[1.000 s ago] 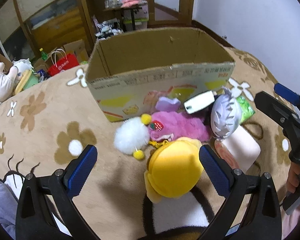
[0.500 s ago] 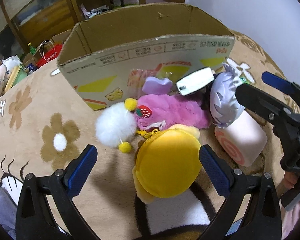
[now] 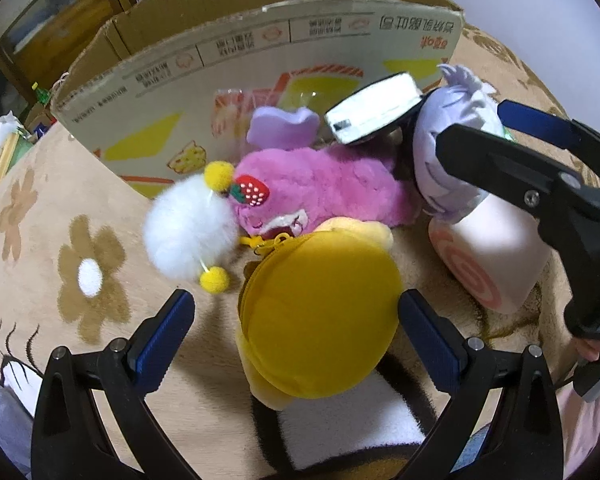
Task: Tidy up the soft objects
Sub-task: 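Close the left gripper on the yellow plush while the right grips the white-haired doll, then lift both plushes and lower them into the cardboard box, opening both grippers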
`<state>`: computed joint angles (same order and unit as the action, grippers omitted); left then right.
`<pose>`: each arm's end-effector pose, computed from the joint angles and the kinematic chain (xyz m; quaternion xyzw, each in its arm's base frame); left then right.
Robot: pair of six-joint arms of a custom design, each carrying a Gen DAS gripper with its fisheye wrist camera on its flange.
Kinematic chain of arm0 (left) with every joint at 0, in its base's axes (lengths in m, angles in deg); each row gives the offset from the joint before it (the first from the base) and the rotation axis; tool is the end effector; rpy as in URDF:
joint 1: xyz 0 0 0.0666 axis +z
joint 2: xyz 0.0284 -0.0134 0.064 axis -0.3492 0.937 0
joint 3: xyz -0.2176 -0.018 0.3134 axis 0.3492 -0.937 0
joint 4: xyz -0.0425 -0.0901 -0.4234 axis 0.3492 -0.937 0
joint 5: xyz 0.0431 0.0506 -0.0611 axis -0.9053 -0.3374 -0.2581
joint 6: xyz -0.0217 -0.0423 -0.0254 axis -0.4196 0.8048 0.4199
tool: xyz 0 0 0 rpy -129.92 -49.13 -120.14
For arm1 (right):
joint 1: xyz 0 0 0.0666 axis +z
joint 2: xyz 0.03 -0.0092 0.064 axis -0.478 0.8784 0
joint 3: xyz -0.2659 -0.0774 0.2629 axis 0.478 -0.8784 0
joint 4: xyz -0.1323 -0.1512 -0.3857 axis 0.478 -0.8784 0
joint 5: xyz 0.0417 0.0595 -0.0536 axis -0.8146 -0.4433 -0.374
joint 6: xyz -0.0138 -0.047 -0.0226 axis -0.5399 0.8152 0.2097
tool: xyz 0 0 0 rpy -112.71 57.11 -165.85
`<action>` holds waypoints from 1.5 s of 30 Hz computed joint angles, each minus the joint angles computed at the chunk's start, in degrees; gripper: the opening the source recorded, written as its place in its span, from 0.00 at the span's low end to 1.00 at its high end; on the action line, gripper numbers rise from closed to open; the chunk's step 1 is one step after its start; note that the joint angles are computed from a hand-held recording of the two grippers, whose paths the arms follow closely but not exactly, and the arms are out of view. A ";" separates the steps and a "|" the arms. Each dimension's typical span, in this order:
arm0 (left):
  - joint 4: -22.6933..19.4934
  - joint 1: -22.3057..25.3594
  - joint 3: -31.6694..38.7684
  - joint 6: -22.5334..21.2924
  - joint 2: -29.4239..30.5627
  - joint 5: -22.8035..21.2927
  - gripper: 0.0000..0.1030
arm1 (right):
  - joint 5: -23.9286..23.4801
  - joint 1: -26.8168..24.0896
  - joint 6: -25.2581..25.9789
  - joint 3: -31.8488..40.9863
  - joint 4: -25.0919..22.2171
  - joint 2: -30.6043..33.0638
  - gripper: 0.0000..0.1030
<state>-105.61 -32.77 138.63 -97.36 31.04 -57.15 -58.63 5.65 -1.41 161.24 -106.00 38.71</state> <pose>0.4486 -0.1031 0.4629 0.3198 0.9340 -0.0454 0.1526 0.3943 0.2538 0.4689 0.0841 0.9298 0.0707 0.3514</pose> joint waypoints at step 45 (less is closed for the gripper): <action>7.45 10.02 1.91 3.38 -4.19 7.65 0.64 | 6.83 3.80 1.91 -0.38 0.49 -4.41 0.58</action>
<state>-98.17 -22.75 140.53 -93.98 26.85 -49.50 -51.80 9.44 0.49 160.86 -105.51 34.30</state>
